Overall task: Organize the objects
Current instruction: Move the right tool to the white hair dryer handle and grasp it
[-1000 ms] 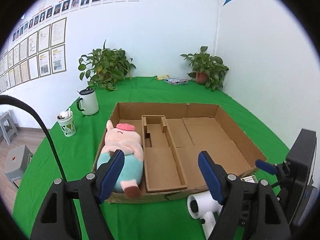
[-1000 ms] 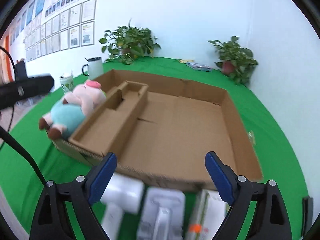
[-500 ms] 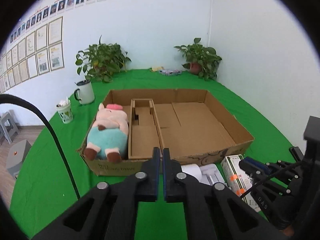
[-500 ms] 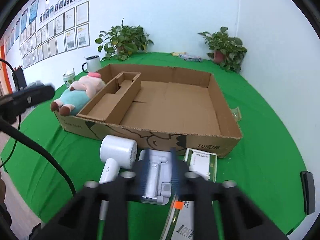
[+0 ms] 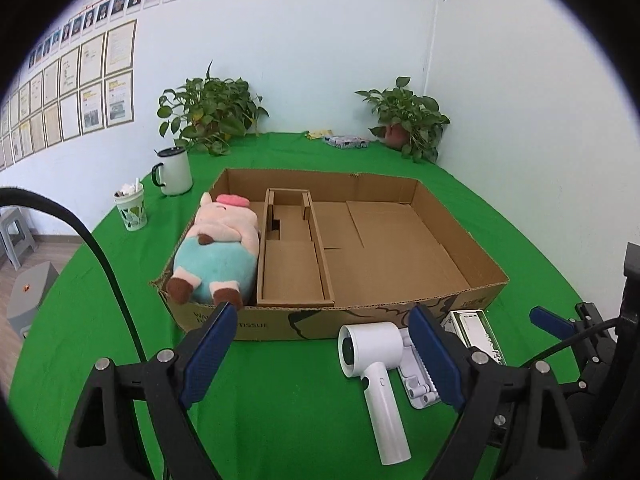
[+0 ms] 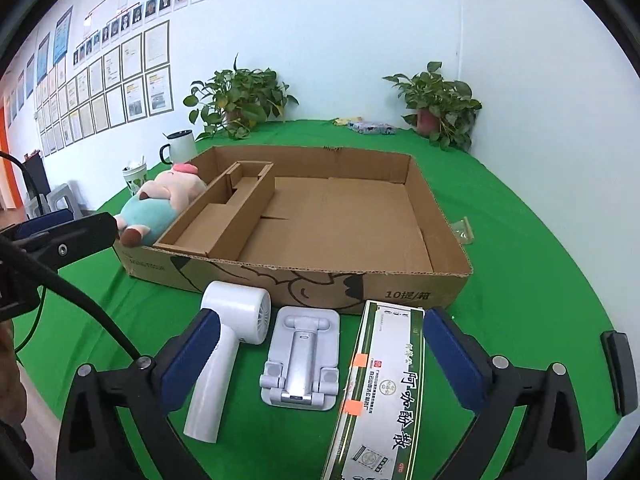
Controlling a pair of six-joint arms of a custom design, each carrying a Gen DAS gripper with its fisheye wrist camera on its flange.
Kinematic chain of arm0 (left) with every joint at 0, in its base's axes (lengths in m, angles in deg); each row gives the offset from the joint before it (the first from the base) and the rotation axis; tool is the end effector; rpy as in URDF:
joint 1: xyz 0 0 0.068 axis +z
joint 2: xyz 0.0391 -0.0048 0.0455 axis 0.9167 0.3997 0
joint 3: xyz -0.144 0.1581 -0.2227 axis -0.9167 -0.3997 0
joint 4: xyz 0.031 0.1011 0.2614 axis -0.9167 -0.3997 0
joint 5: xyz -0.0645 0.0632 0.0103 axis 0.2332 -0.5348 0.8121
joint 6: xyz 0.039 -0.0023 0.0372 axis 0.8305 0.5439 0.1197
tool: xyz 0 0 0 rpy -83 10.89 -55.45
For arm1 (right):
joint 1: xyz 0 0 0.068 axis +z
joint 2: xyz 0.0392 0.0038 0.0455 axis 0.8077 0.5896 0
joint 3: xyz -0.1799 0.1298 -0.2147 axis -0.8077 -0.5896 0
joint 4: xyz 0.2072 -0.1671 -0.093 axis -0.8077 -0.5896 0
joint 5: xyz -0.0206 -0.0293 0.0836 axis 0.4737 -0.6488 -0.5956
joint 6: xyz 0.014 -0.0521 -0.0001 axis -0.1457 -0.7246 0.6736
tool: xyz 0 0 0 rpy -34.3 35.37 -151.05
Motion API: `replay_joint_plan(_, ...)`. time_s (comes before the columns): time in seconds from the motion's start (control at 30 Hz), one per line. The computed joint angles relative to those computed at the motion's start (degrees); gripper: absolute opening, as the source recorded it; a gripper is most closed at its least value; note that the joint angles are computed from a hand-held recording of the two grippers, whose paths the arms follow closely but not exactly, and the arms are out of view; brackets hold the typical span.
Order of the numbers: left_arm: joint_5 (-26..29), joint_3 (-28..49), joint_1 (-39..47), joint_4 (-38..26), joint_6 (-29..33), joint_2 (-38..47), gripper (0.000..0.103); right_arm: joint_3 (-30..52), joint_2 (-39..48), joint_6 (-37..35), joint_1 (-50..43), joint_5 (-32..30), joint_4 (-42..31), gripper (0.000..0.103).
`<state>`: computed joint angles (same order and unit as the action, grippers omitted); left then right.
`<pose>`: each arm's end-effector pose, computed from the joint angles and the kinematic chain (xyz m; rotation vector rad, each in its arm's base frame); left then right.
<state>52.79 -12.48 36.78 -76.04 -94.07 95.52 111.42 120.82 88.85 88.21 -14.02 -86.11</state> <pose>0.1578 -0.0723 0.2641 -0.2022 2.1780 -0.0652 0.2230 0.1384 0.1987 -0.2308 2.2457 0.0670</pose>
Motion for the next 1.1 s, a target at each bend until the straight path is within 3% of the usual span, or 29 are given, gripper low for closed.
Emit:
replay_joint_plan(0.17,4.0,-0.4,2.5,0.7,0.8,0.8,0.088,-0.7,0.5,-1.4,-1.5,-6.6,0.9,0.102)
replay_joint_plan(0.23,8.5,-0.9,5.1,1.1,1.2,1.1,0.088,-1.5,0.4,-2.1,-2.0,-11.3,1.4,0.102)
replay_joint_plan(0.4,26.9,-2.9,15.0,3.1,2.7,3.6,0.086,-4.1,1.2,-3.8,-1.6,-25.5,1.5,0.102)
replay_joint_plan(0.57,43.4,-4.4,22.5,6.6,4.8,10.3,0.086,-4.1,6.1,-3.0,2.3,-26.6,4.8,0.101)
replay_joint_plan(0.7,56.3,-4.2,25.9,9.5,6.6,18.9,0.084,-1.5,11.4,-3.7,4.0,-24.3,5.3,0.081)
replay_joint_plan(0.83,59.6,-4.4,26.2,13.5,6.2,23.8,0.08,1.6,16.5,-3.2,4.9,-20.4,3.9,0.047)
replay_joint_plan(0.87,60.6,-4.3,26.3,14.3,6.0,24.9,0.073,2.2,17.3,-3.1,4.9,-19.6,3.8,0.044)
replay_joint_plan(0.97,60.8,-4.0,25.6,15.5,6.3,27.0,0.064,3.3,19.1,-3.2,4.5,-18.9,3.0,0.033)
replay_joint_plan(1.03,61.0,-4.2,24.9,15.7,6.4,27.7,0.057,3.1,19.0,-3.3,4.4,-19.7,3.0,0.032)
replay_joint_plan(1.1,60.3,-4.8,24.2,15.0,6.3,26.8,0.057,2.7,18.3,-3.3,5.1,-19.7,2.3,0.031)
